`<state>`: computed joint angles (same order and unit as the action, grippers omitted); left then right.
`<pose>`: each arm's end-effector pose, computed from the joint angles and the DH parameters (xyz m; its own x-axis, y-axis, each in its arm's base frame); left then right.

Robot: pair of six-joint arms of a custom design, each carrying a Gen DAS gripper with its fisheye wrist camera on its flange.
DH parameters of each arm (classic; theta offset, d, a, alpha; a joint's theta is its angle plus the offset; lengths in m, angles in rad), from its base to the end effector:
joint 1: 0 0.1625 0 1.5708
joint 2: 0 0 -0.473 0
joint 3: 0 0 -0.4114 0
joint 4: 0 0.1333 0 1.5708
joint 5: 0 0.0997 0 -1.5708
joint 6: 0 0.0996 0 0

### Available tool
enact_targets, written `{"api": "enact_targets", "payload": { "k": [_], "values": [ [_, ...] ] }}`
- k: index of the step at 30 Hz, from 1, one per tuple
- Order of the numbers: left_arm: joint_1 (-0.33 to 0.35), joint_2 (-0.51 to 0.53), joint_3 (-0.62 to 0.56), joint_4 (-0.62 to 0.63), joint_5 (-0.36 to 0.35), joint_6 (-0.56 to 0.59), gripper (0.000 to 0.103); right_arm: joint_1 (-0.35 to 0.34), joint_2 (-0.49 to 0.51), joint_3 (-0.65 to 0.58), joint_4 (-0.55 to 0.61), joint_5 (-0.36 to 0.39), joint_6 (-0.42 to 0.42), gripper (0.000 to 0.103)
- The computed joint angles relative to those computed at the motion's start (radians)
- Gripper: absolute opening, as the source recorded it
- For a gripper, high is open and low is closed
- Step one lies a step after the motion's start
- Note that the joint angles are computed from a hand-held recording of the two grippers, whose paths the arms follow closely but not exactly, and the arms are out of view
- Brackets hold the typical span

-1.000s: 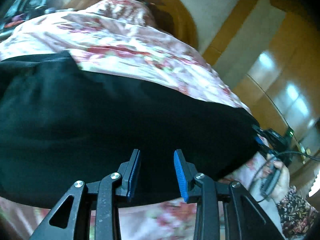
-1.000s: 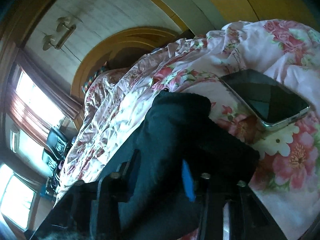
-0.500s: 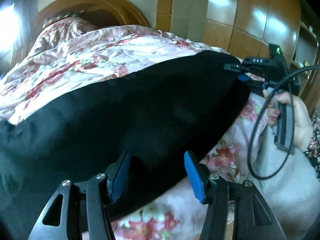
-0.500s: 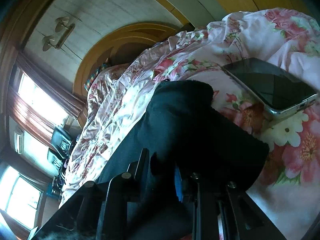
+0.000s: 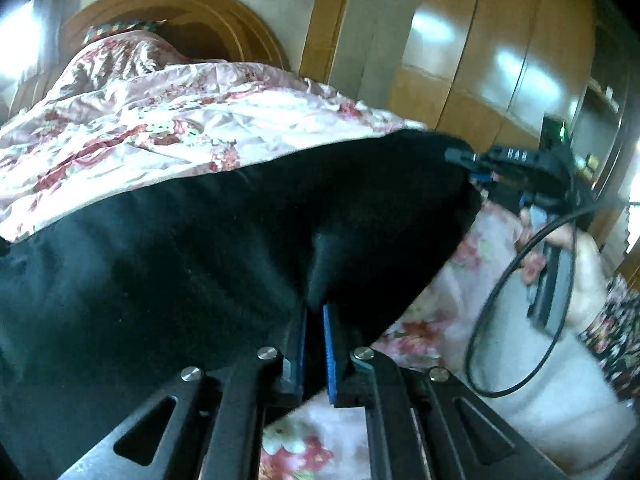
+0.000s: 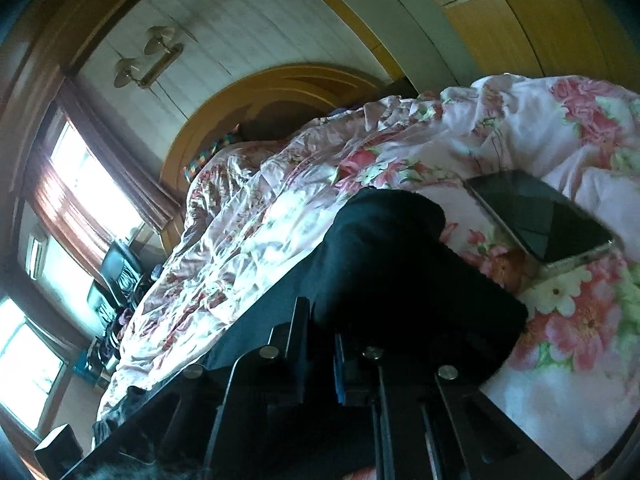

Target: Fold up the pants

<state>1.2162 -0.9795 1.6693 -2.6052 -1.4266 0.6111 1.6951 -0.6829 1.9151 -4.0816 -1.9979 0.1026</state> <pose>-0.1074 -0.7153 0.2343 -0.5864 0.7506 -0.3046 0.8098 0.5519 -0.1991 0.1681 -0.6029 0.1423 -0.9510 0.3086 0.0206 0.0620 0.2556 -0.9648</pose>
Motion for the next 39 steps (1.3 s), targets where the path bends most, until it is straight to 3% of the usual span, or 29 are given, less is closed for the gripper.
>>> {"api": "enact_targets", "payload": {
  "k": [6, 10, 14, 16, 23, 28, 32, 34, 39],
  "values": [
    [0.005, -0.021, 0.021, 0.013, -0.024, -0.032, 0.007, 0.010, -0.010, 0.041, -0.027, -0.020, 0.080, 0.011],
    [-0.001, -0.007, 0.033, 0.011, 0.040, -0.037, 0.007, 0.026, -0.007, 0.036, -0.015, -0.085, 0.085, 0.011],
    [-0.014, 0.011, 0.034, 0.000, 0.101, -0.067, 0.007, 0.003, -0.023, 0.035, 0.094, -0.113, 0.179, 0.011],
    [-0.017, 0.015, 0.032, 0.003, 0.112, -0.086, 0.007, -0.010, -0.025, 0.042, 0.085, -0.100, 0.212, 0.011],
    [-0.013, 0.015, 0.020, 0.029, 0.108, -0.108, 0.008, 0.003, -0.016, 0.035, 0.070, -0.130, 0.173, 0.011],
    [-0.009, 0.015, 0.010, 0.051, 0.101, -0.120, 0.009, -0.009, -0.030, 0.041, 0.101, -0.109, 0.217, 0.018],
    [-0.005, 0.016, 0.005, 0.060, 0.094, -0.131, 0.009, -0.017, -0.041, 0.048, 0.119, -0.090, 0.238, 0.017],
    [-0.006, 0.015, 0.007, 0.060, 0.095, -0.131, 0.009, -0.003, -0.047, 0.052, 0.123, -0.114, 0.237, 0.010],
    [0.001, 0.014, -0.005, 0.083, 0.086, -0.143, 0.009, 0.042, -0.032, 0.042, 0.081, -0.215, 0.136, 0.010]
  ]
}}
